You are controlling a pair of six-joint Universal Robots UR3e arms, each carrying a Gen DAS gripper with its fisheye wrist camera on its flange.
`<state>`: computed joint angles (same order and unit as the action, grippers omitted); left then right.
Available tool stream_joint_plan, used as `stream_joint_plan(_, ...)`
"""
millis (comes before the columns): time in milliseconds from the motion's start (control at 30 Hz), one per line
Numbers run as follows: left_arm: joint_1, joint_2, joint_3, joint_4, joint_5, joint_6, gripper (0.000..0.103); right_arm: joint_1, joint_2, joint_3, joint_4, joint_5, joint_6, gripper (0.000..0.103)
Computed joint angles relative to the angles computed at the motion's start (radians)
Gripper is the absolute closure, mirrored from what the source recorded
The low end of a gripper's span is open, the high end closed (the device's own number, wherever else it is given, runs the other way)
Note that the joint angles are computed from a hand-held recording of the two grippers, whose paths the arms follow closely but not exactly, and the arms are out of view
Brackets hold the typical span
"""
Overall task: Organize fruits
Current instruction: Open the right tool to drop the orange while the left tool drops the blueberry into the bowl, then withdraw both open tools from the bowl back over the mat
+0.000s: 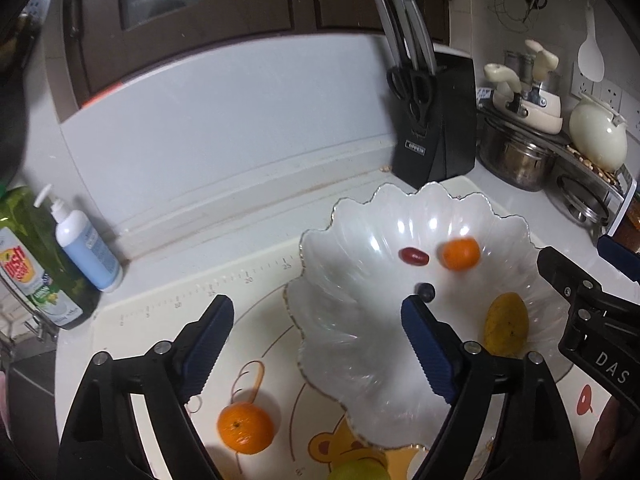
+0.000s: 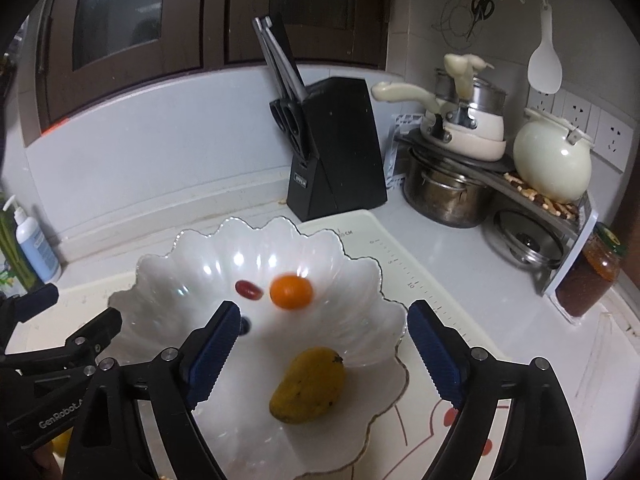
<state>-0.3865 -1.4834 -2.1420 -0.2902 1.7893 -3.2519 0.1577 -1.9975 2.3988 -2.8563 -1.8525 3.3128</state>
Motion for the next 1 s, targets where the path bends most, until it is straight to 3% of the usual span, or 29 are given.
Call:
stream_joint_plan(333,0.006,0.197,-0.065,-0.096,0.027,-0.001,0.011,0.14,-0.066,-0.051,0.101,-0.1,0.09,0.017)
stream_joint_plan(1000,0.198,0.652,-0.217,-0.359,-0.058,0.081,0.01,0.51,0.043,-0.164,0.194,-0.34,0.302,0.017)
